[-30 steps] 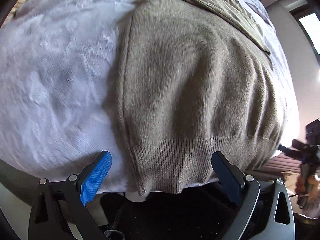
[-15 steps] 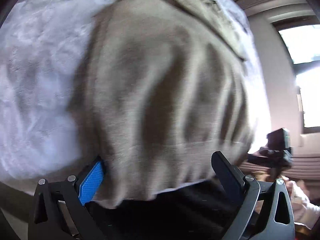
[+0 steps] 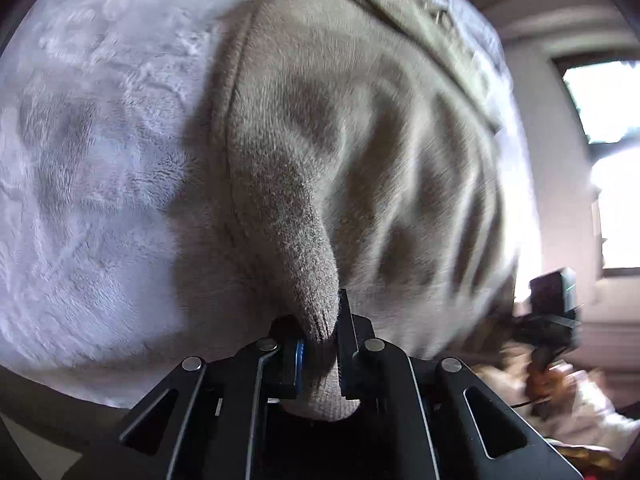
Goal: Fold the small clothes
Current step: 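Hold the hem with both grippers, fold it over toward the collar, release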
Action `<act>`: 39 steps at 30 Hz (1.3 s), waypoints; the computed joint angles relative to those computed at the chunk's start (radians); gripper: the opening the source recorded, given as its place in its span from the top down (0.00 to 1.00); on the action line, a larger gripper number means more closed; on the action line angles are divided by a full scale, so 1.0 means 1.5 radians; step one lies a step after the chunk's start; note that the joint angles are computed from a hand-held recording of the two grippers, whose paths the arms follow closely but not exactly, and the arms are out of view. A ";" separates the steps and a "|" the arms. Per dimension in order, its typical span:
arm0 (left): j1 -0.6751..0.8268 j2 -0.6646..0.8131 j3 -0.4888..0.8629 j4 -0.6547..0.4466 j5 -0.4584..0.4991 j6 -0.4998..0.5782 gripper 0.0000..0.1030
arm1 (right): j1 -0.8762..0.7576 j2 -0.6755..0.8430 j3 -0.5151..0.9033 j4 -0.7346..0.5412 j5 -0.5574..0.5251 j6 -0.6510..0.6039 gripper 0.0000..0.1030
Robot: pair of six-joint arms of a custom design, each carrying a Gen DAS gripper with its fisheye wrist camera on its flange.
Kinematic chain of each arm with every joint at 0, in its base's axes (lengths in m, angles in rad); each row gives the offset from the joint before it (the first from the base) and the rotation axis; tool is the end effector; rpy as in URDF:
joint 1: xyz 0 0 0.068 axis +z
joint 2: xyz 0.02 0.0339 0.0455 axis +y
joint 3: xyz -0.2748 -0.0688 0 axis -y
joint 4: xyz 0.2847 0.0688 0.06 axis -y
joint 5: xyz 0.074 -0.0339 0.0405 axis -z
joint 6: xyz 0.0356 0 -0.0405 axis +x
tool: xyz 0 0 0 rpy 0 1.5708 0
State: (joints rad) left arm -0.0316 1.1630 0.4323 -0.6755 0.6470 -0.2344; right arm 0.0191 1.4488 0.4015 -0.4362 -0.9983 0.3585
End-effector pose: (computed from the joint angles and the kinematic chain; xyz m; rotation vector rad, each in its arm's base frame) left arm 0.1791 -0.0271 0.1194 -0.2140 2.8970 -0.9967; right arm 0.1884 0.0335 0.0767 -0.3879 -2.6402 -1.4505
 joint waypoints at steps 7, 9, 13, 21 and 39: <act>0.089 -0.060 0.023 -0.068 0.085 0.025 0.88 | -0.003 -0.118 -0.028 0.080 -0.073 0.140 0.91; 0.100 -0.067 0.038 -0.076 0.102 0.020 0.88 | -0.006 -0.134 -0.031 0.133 -0.091 0.201 0.91; 0.103 -0.071 0.073 -0.044 0.129 -0.039 0.88 | -0.007 -0.135 -0.017 0.255 -0.115 0.323 0.91; 0.044 0.052 0.215 0.109 0.108 -0.183 0.88 | -0.020 -0.039 0.111 0.407 -0.143 0.449 0.91; -0.028 0.564 0.683 0.241 -0.037 -0.275 0.88 | -0.062 0.465 0.728 0.231 -0.167 0.342 0.91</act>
State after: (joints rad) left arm -0.0732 2.0097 1.4573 -0.3146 0.5918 -0.6465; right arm -0.0734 2.1469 1.4939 -0.0898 -1.2483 0.8719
